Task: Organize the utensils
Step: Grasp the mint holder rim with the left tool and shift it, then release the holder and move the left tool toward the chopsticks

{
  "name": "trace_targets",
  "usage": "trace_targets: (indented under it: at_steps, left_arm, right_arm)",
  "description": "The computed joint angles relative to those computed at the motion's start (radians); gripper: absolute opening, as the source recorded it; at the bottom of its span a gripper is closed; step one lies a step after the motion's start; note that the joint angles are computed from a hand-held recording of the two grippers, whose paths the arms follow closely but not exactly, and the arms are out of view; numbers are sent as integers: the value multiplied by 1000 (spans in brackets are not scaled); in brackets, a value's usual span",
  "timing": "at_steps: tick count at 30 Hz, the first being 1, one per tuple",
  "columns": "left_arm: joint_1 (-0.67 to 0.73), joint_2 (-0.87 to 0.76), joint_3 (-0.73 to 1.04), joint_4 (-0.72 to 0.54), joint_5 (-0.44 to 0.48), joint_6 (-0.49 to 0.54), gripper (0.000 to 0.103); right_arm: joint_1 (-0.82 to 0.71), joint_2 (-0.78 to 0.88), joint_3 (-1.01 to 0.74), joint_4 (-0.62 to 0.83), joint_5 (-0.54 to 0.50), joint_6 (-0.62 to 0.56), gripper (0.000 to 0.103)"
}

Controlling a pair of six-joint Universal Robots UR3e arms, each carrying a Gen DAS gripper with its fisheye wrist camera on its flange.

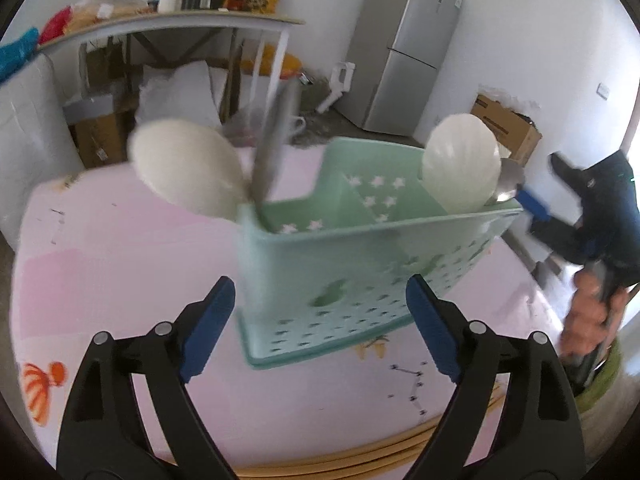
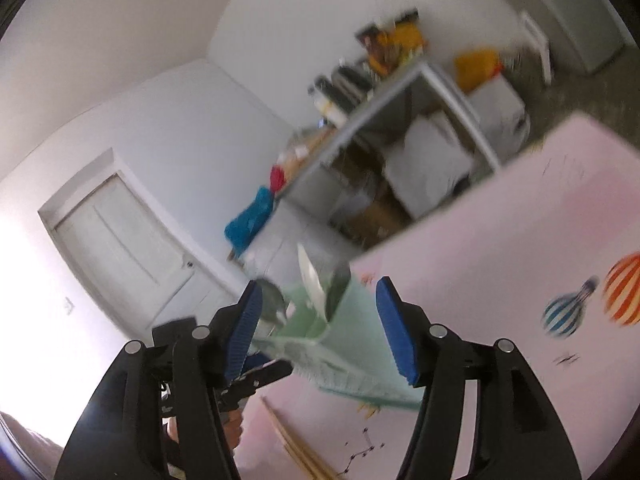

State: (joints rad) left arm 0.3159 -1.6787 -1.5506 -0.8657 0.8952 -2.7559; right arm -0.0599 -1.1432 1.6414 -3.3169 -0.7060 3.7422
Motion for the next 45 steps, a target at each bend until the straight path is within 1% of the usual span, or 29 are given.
trace_targets:
  at_steps: [1, 2, 4, 6, 11, 14, 17, 20, 21, 23, 24, 27, 29, 30, 32, 33, 35, 36, 37, 38, 39, 40, 41, 42, 43, 44, 45]
  left_arm:
    - [-17, 1, -10, 34, 28, -32, 83]
    - [-25, 4, -17, 47, 39, -42, 83]
    - [-37, 22, -38, 51, 42, -62, 84]
    - [-45, 52, -59, 37, 45, -70, 84]
    - [-57, 118, -111, 3, 30, -85, 84]
    - [-68, 140, -131, -4, 26, -100, 84]
    - [-76, 142, -141, 16, 38, -107, 84]
    - [-62, 146, -154, 17, 13, -102, 84]
    - [-60, 146, -151, 10, 12, -101, 84]
    - [-51, 150, -145, -4, 22, -108, 85]
    - [-35, 175, -169, -7, 14, -106, 85]
    - [33, 282, -263, -31, -9, -79, 85]
    - [95, 380, -344, -52, -25, -47, 85]
    - [114, 409, -366, -55, -24, -40, 85]
    - [163, 471, -417, -47, -4, -35, 85]
    - [184, 482, -427, -45, 1, -36, 85]
    - [205, 466, -420, -24, 36, -71, 85]
    - [218, 448, -415, 3, 67, -102, 85]
    - [228, 430, -418, 41, 97, -129, 79]
    - [234, 393, -416, 95, 147, -170, 69]
    - [233, 359, -403, 118, 186, -204, 66]
    - [239, 326, -392, 134, 215, -240, 57]
    - [264, 288, -383, 140, 214, -282, 48]
    - [276, 271, -381, 146, 209, -298, 45]
    - [284, 244, -381, 172, 225, -328, 41]
    - [281, 229, -388, 206, 246, -347, 40]
    - [282, 212, -398, 246, 261, -366, 39]
  right_arm:
    - [9, 18, -18, 13, 3, -7, 58]
    - [20, 39, -46, 35, 6, -18, 58]
    - [38, 62, -89, 75, 1, -38, 62]
    - [43, 53, -108, 122, -21, -74, 63]
    - [14, 28, -108, 194, 11, -105, 63]
    - [3, 4, -77, 188, 4, -95, 63]
    - [1, 1, -62, 178, -2, -66, 63]
    - [4, -12, -51, 179, -10, -62, 63]
    - [0, -21, -33, 153, -11, -48, 63]
    - [-17, -63, 31, 108, -17, -33, 63]
    - [-28, -96, 78, 85, -28, -30, 63]
    - [-71, -210, 244, 35, -49, -38, 63]
    - [-121, -331, 407, 22, -45, -53, 63]
    - [-136, -371, 459, 23, -38, -63, 63]
    - [-171, -490, 590, 73, -10, -113, 63]
    - [-176, -546, 635, 132, 1, -152, 63]
    - [-157, -615, 681, 220, -10, -207, 63]
    - [-141, -640, 698, 255, -21, -227, 63]
    - [-107, -660, 708, 298, -50, -246, 63]
    - [-64, -670, 712, 329, -101, -253, 63]
    - [-36, -675, 720, 331, -139, -249, 62]
    - [14, -668, 723, 328, -208, -234, 58]
    - [61, -658, 717, 334, -282, -223, 56]
    - [126, -636, 699, 341, -389, -203, 52]
    - [161, -617, 690, 338, -444, -188, 49]
    - [197, -591, 684, 326, -498, -164, 48]
    - [206, -581, 699, 302, -512, -154, 45]
